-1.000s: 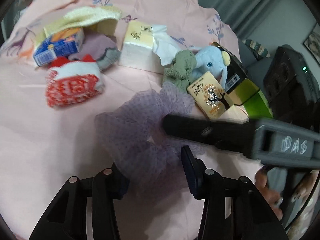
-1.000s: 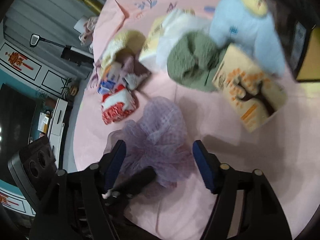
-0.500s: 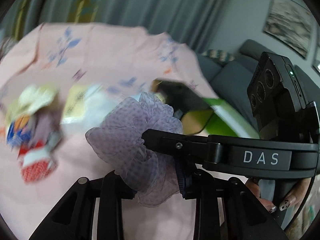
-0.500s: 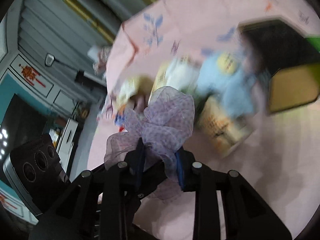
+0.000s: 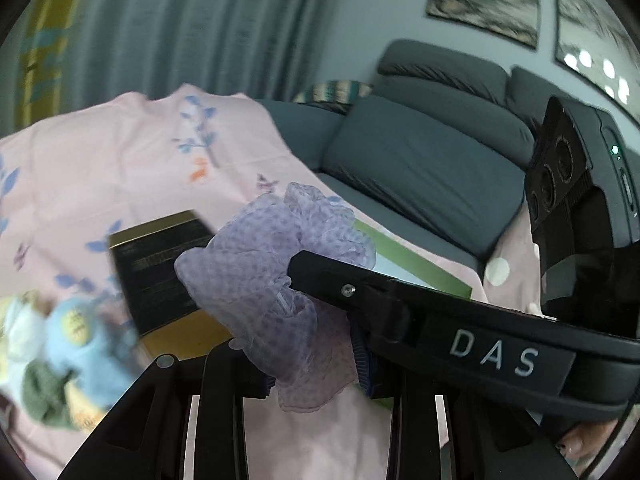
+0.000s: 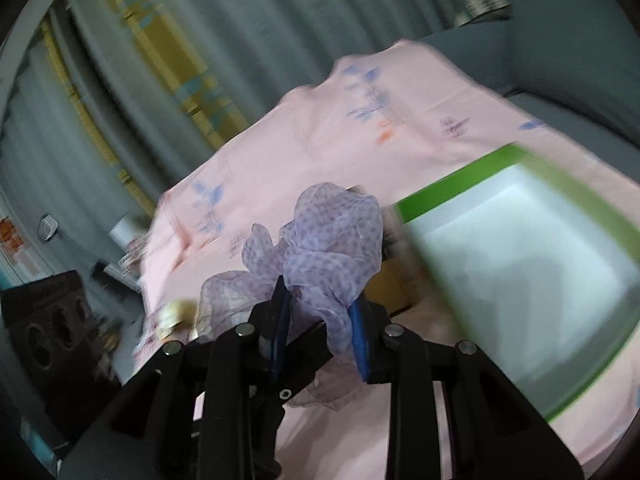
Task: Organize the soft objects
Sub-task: 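Carry the scrunchie into the green box and open the right tool, then move the right tool back toward the red-and-white sock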
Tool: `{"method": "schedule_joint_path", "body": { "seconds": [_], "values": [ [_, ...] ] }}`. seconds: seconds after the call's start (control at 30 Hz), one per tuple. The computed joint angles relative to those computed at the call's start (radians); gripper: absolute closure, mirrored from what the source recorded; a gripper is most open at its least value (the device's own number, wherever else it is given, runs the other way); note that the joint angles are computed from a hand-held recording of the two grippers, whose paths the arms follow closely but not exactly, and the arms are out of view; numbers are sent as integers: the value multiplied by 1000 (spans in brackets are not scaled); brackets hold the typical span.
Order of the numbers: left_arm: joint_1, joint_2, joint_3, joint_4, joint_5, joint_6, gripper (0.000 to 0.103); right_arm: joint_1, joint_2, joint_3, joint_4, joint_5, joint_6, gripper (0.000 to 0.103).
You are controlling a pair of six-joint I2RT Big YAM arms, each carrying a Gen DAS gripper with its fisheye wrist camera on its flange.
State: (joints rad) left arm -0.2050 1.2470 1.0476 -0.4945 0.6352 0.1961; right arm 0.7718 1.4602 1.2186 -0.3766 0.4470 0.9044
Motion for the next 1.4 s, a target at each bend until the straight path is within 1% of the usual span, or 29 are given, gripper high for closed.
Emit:
{"method": "schedule_joint_path", "body": {
  "seconds": [0.07,0.23,0.27,0.4,0.5,0.63,0.73,0.8,0.83,0.87,0.9,0.93,1.0,1.07,1.13,1.2,1.23,1.3,1.37,1.4],
  "values": [
    [-39,28,13,15,-6,1,72,-23,-35,-54,24,2,42,75],
    [-115,85,53,-3,-24,22,72,-62,-86,-142,55,35,141,75],
    [-125,95,60,-13,-21,29,72,-65,-94,-153,52,43,162,75],
    [-167,138,89,-39,-49,25,72,-71,-124,-193,2,95,261,75],
    [-184,154,93,-40,-45,16,72,-80,-140,-218,-1,95,289,75],
    [-206,168,97,-39,-62,17,72,-87,-131,-204,-68,119,332,75],
    [-216,172,97,-41,-75,27,71,-90,-130,-206,-91,125,356,73],
    [-219,172,99,-50,-90,34,61,-89,-131,-203,-111,135,367,73],
    [-219,171,98,-46,-95,31,52,-87,-132,-201,-121,150,375,73],
    [-217,165,92,-35,-98,26,46,-85,-133,-198,-135,163,382,72],
    [-213,160,89,-28,-97,22,44,-81,-136,-195,-153,183,389,71],
    [-208,154,87,-27,-91,18,41,-80,-136,-190,-165,194,398,66],
    [-196,145,87,-31,-75,11,39,-71,-147,-192,-184,223,418,38],
    [-183,132,85,-37,-74,6,21,-57,-165,-201,-181,259,407,25],
    [-164,113,75,-34,-60,5,19,-44,-177,-201,-181,280,387,22],
    [-144,95,69,-37,-53,5,19,-29,-184,-196,-184,306,380,12],
    [-132,85,65,-40,-55,5,18,-20,-185,-190,-191,321,376,11],
    [-108,64,57,-44,-60,6,17,-6,-188,-179,-196,341,360,5],
    [-77,41,49,-54,-54,5,15,7,-183,-163,-206,361,350,1],
    [-60,32,46,-61,-47,1,15,12,-180,-154,-212,369,344,1]
  ]
}}
